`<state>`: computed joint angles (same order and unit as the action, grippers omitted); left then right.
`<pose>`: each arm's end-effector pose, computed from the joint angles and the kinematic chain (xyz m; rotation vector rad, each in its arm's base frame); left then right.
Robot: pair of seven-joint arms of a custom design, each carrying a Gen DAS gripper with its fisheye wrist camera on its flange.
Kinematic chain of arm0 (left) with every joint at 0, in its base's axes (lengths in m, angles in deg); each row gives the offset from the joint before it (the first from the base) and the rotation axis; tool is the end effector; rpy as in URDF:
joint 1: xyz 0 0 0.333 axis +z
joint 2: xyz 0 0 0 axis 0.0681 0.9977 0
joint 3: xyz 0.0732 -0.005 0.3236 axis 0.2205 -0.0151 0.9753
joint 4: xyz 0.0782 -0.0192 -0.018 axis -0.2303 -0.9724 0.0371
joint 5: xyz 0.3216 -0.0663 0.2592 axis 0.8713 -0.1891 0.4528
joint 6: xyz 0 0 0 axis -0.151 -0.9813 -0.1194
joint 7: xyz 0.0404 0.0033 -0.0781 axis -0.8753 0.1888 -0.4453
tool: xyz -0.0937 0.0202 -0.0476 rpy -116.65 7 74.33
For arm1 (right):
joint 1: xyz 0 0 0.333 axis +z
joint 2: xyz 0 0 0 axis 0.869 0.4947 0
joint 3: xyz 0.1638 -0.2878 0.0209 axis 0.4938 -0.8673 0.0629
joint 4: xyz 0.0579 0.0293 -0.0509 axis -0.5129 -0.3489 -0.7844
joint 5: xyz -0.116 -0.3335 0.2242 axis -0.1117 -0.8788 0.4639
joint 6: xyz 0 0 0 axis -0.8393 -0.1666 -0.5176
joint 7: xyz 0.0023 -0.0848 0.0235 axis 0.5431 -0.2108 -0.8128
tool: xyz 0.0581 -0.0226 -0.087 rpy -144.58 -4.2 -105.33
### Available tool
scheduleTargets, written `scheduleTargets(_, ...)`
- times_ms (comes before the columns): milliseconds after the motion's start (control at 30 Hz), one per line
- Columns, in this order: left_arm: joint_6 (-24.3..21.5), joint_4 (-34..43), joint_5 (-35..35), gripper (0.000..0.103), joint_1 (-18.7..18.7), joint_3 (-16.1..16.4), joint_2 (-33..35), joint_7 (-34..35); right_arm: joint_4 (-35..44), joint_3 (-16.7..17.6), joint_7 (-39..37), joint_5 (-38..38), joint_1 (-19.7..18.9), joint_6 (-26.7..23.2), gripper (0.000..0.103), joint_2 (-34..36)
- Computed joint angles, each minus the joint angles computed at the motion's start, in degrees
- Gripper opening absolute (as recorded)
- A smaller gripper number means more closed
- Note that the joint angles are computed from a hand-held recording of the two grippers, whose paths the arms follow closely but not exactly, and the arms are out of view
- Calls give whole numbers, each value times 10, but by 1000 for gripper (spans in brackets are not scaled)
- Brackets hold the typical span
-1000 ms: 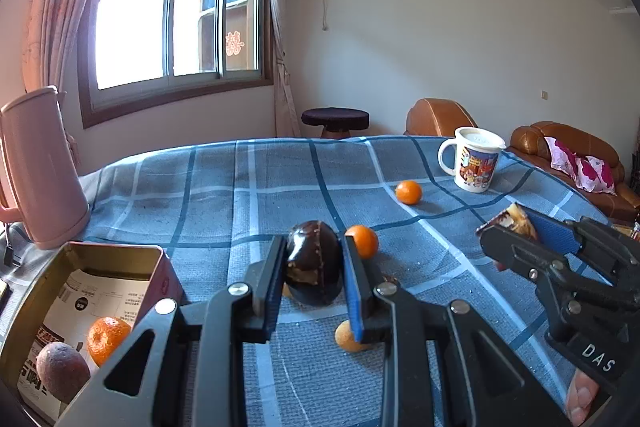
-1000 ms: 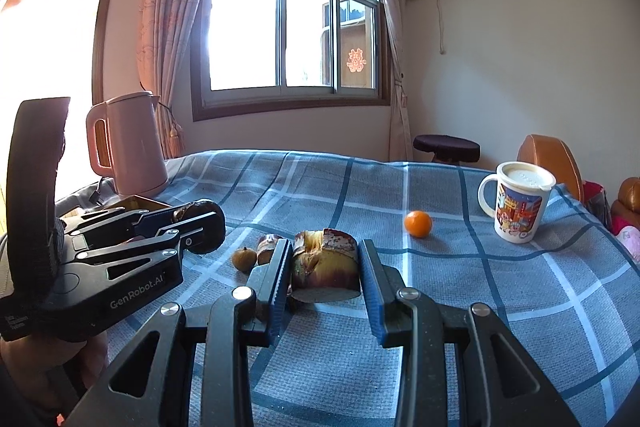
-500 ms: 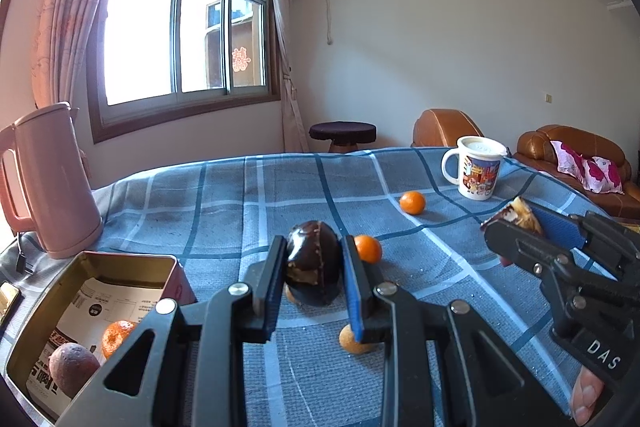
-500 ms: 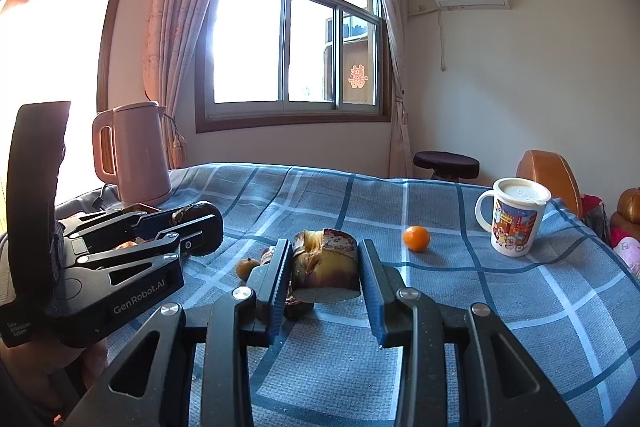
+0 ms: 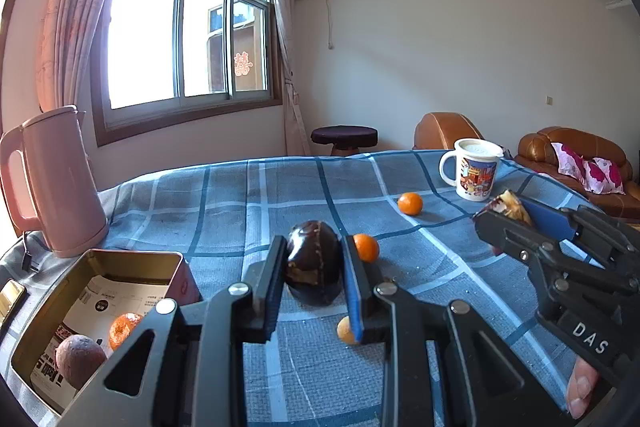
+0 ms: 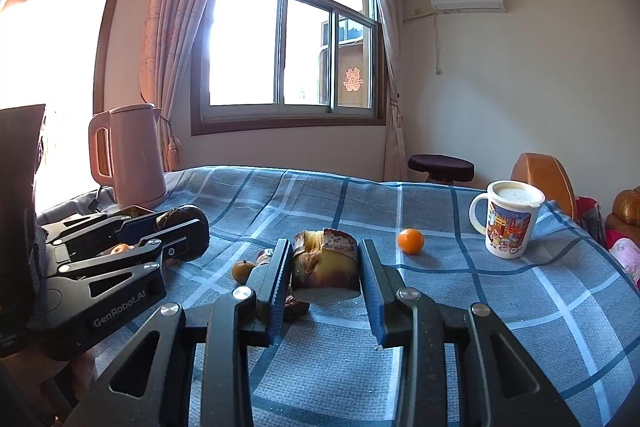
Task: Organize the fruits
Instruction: 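Lift the mangosteen with the left tool while the right tool lifts the snack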
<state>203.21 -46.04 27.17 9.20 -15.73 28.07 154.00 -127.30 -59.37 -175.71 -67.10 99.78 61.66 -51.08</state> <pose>0.6937 -0.2504 0.3599 -0.9846 1.9834 -1.3701 0.6521 0.4194 0.3574 -1.3026 1.5887 -1.2406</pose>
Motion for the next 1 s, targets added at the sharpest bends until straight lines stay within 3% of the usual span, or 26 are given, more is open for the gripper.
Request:
scheduleTargets(600,-2,-10,25,28,24,-15,-4,-25,26,-7,-57,29,16,-20,36,18)
scheduleTargets(1000,-7,-16,22,28,31,-13,-8,-31,76,-23,-102,55,19,24,36,52)
